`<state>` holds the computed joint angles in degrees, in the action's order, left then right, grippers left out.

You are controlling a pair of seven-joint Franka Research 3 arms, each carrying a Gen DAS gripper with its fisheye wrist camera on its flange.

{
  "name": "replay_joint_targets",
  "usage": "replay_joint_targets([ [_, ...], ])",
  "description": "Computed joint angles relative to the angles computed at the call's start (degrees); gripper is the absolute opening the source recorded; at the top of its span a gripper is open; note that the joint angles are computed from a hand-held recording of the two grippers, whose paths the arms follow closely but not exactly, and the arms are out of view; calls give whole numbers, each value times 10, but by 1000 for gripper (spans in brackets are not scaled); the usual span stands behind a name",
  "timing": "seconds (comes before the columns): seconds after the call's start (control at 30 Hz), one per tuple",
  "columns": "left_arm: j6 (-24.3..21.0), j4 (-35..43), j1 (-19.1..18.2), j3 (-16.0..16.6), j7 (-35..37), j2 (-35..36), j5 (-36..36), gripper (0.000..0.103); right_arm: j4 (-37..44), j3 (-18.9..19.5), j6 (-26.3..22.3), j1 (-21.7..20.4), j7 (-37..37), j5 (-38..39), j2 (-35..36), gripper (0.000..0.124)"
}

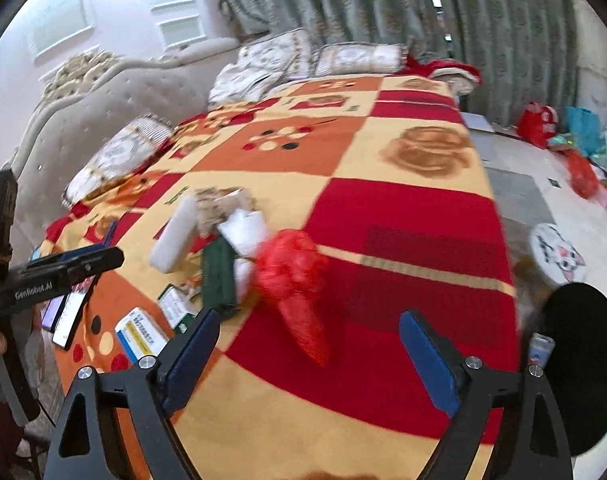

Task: Collect trash
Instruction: 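Return both tools over the remaining items on the blanket, then grasp the white foam block with the left tool while the right tool grasps the red plastic bag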

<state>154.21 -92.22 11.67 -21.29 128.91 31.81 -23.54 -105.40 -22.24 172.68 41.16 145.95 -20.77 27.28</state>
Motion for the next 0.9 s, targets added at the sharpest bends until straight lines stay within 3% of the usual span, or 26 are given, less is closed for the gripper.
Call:
replay_joint_targets([
  [0.17, -51, 64, -4, 3, -16, 41, 3, 63, 48, 80, -7, -70, -76, 61, 31, 88],
  [0.47, -130, 206, -42, 14, -37, 136, 43, 63, 125, 91, -59, -89, -133, 105, 80, 88],
  [0.67, -207, 322, -68, 24, -69, 209, 71, 62, 165, 134, -70, -135, -184, 153, 112, 86],
  [0.7, -216, 335, -69, 24, -76, 217, 70, 62, 169, 146, -62, -146, -196, 165, 118, 85],
  [0.83, -231, 352, -64, 19, -82, 226, 60, 56, 181, 200, -47, -188, -254, 226, 134, 47],
  [0.9, -219, 332, -62, 20, -79, 213, 59, 54, 179, 199, -44, -186, -268, 243, 135, 43],
])
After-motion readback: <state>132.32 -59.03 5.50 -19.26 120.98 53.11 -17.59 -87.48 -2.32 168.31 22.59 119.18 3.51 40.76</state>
